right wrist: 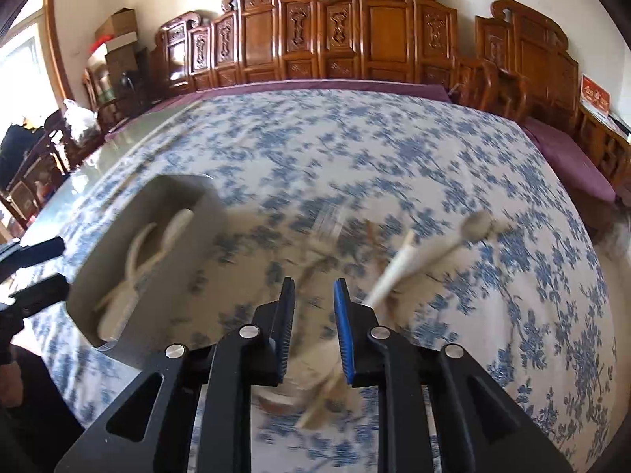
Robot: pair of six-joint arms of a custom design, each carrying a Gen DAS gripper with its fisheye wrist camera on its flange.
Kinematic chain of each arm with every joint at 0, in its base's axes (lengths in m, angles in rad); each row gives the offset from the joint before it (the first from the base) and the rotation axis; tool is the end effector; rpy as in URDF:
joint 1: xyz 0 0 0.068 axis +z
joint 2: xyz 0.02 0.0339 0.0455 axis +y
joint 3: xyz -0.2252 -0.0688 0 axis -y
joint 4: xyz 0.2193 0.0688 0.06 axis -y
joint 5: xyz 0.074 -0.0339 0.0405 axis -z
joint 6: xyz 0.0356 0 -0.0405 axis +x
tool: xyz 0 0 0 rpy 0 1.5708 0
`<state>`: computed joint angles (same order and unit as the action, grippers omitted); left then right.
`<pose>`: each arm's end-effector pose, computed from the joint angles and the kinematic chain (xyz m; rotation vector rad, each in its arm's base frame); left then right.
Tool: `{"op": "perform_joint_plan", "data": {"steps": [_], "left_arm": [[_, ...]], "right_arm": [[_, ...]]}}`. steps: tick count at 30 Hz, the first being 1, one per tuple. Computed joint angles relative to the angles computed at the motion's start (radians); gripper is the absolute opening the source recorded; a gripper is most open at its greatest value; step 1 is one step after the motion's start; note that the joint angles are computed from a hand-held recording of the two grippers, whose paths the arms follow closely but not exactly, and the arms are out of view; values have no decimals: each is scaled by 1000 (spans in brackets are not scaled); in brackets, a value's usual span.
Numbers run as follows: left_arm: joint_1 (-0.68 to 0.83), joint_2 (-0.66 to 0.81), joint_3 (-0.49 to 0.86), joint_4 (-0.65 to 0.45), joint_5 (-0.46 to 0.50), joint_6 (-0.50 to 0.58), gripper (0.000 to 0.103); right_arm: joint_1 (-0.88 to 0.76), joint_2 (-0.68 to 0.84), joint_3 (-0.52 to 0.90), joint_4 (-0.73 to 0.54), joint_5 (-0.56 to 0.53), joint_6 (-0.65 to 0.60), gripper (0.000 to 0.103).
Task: Organize utensils
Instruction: 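Lower the white spoon into the grey tray and open the right tool, then grasp a white plastic fork from the table with the right tool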
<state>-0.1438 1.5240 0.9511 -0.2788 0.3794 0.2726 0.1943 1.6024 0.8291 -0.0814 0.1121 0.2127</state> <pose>0.2918 -0.0556 0.1894 0.6584 2.2874 -0.3975 0.2929 0.0536 0.1458 0.0730 2.4178 0.0500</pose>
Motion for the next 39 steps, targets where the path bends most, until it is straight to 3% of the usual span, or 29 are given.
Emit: {"op": "perform_joint_plan", "data": {"steps": [13,24,32,34,39], "left_arm": [[-147,65,7,38,-90,-51,71],[-192,77,0,57,-115,-83,71],[-199,90,9,58,-135,-95,71],[-205,85,4,60,-140,-96,71],[-223,65,-2,55,-153,-103,71]], "right_arm": [[-47,162,-25,134,-15,7,23],[-63,271,80,124,-29,-13,25],[-106,255,38,183,-43,-17,20],[-119,247,29,189,-48,-22,9],[-144,199,-9,209,-96,-31,9]]}}
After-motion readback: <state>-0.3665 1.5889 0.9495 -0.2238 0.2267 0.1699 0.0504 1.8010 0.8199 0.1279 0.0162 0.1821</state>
